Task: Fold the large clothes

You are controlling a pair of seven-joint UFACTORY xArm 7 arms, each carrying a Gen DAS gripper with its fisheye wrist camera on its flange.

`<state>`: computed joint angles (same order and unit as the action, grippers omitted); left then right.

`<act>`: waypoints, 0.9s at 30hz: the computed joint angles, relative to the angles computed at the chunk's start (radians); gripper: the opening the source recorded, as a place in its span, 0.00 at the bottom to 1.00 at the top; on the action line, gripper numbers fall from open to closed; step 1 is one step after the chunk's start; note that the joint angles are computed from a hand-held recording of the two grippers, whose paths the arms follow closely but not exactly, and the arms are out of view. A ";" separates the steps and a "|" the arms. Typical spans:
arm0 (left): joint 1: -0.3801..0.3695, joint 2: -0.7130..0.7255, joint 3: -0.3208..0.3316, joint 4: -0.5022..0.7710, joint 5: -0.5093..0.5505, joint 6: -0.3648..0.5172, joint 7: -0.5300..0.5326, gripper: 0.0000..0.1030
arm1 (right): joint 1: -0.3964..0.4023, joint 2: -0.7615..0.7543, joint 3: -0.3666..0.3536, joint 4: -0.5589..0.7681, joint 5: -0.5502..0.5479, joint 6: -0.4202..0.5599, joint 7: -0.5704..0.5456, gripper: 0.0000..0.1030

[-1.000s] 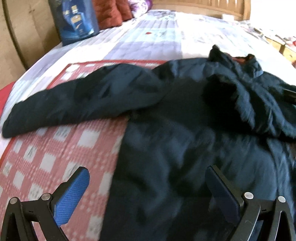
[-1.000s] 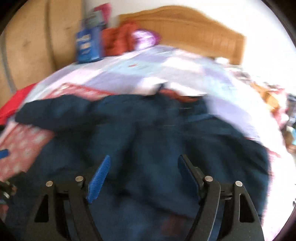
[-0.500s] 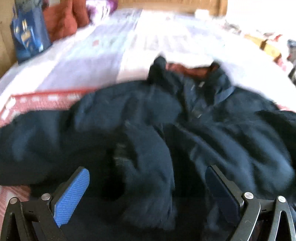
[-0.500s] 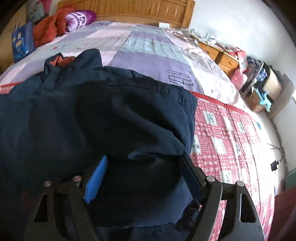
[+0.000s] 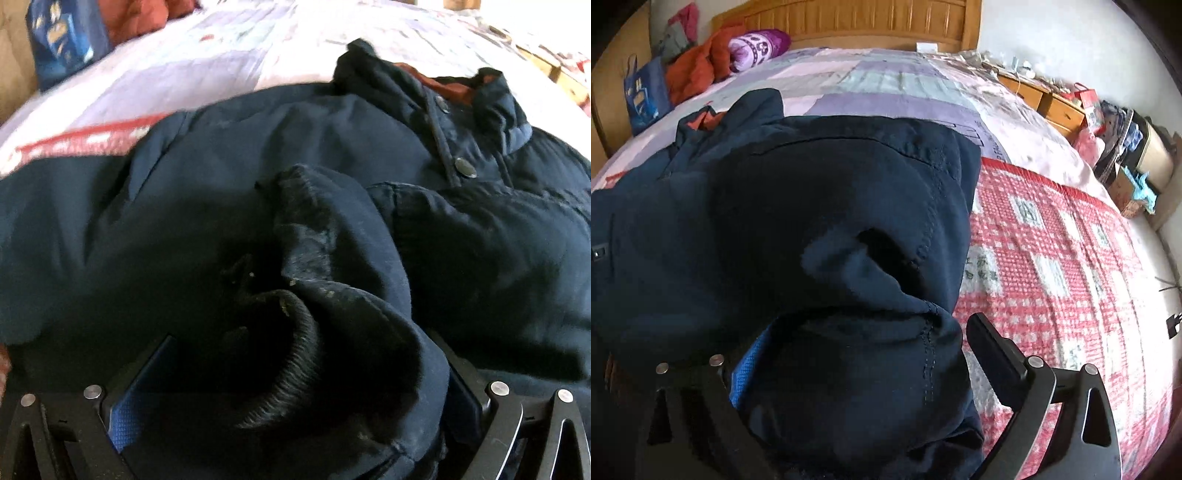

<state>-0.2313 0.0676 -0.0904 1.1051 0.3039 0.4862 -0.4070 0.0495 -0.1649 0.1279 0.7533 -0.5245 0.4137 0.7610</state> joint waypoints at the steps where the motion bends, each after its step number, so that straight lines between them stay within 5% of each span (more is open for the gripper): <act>1: 0.003 0.002 0.003 -0.005 0.005 -0.012 0.005 1.00 | -0.001 0.002 0.000 -0.001 -0.002 -0.007 0.003 0.97; 6: -0.008 0.005 0.007 0.007 0.077 0.007 -0.051 1.00 | 0.007 -0.009 0.012 0.019 -0.070 0.044 0.041 0.98; 9: -0.021 -0.023 -0.003 0.047 0.099 0.098 -0.074 1.00 | -0.008 -0.084 0.093 0.043 -0.268 0.161 0.167 0.98; 12: -0.019 -0.080 -0.020 0.033 0.078 0.015 -0.047 1.00 | -0.019 -0.141 0.125 0.047 -0.404 0.103 0.269 0.98; 17: -0.046 0.002 -0.047 0.159 0.110 0.044 -0.056 1.00 | 0.054 0.072 0.086 0.261 -0.250 0.129 0.123 0.97; 21: -0.095 0.130 -0.011 0.295 0.186 0.190 -0.116 1.00 | 0.090 0.195 0.025 0.346 -0.130 0.249 0.111 0.91; 23: -0.106 0.171 0.043 0.314 0.134 0.264 -0.103 1.00 | 0.097 0.200 -0.012 0.303 -0.081 0.214 0.080 0.91; 27: -0.016 0.126 0.028 0.203 -0.004 0.154 -0.071 1.00 | 0.101 0.185 -0.049 0.248 -0.068 0.137 0.041 0.89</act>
